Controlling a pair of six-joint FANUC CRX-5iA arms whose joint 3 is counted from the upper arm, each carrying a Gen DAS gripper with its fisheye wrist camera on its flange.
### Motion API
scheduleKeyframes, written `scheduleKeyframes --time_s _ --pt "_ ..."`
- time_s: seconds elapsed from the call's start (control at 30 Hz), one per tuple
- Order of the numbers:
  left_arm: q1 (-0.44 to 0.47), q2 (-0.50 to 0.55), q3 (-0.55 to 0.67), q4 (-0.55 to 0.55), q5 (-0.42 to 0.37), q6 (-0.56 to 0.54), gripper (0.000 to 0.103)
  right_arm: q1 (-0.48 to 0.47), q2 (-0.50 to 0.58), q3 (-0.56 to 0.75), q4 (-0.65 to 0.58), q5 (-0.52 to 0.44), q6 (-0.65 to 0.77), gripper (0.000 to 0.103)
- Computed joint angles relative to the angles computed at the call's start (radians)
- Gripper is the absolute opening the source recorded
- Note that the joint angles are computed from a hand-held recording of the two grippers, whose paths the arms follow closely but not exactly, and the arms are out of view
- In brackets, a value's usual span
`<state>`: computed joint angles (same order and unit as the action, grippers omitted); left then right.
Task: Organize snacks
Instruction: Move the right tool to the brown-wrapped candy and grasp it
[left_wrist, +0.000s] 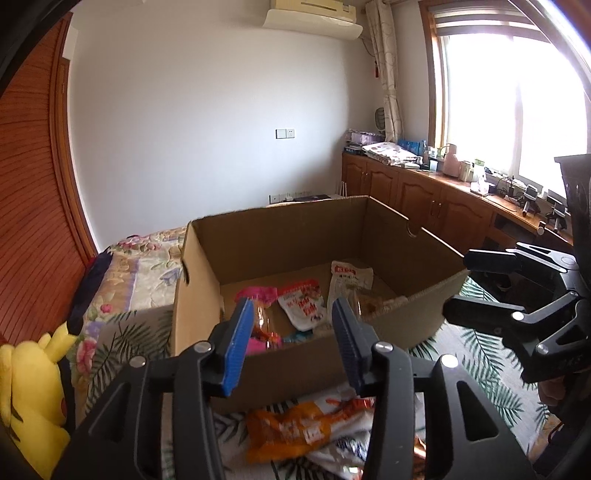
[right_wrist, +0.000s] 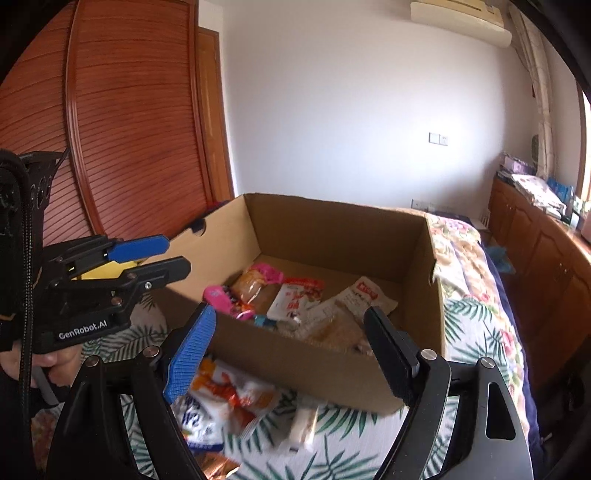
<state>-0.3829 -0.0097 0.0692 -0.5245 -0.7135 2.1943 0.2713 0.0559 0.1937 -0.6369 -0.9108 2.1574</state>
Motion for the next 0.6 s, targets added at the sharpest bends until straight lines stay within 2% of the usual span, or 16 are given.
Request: scheduleKeyframes --time_s 0.27,0.6 --pt "-0.043 -0.049 -0.075 -0.022 -0.047 0.070 0.045 -0.001 -0.094 -0.122 0.013 -0.003 -0.009 0.084" --pt "-0.079 -0.060 -0.137 -0.028 -0.082 0.121 0.045 0.020 -0.148 -0.223 0.024 -0.023 -0.029 0.084"
